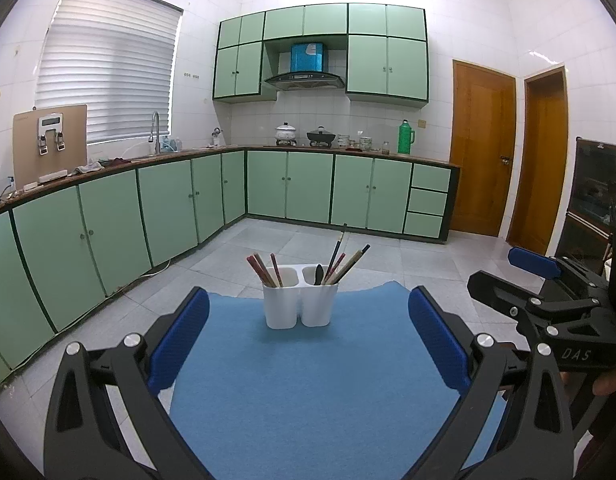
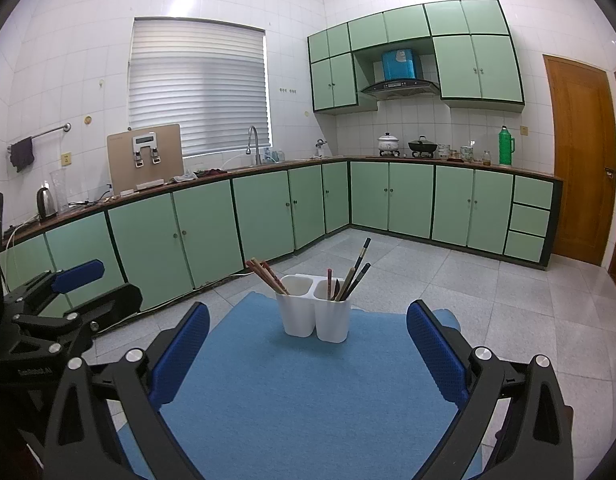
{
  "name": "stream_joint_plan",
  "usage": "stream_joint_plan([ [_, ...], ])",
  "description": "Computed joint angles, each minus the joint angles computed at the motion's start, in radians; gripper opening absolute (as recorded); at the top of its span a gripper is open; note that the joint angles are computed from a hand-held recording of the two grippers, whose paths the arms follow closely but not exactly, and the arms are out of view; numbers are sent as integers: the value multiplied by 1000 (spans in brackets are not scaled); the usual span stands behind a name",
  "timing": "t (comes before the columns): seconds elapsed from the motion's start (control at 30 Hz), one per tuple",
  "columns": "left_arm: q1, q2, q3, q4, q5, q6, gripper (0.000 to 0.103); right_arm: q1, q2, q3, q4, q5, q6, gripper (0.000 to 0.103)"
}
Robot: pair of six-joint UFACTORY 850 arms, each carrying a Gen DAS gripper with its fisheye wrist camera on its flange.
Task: Organize utensils
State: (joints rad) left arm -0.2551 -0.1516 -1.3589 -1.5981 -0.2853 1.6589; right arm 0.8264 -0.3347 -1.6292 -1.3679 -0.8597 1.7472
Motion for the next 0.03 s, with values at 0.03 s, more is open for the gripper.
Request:
stream_joint_plan([
  [0.03,0,2,2,0,1,1,97,0,-1,-2,2,0,-3,97],
])
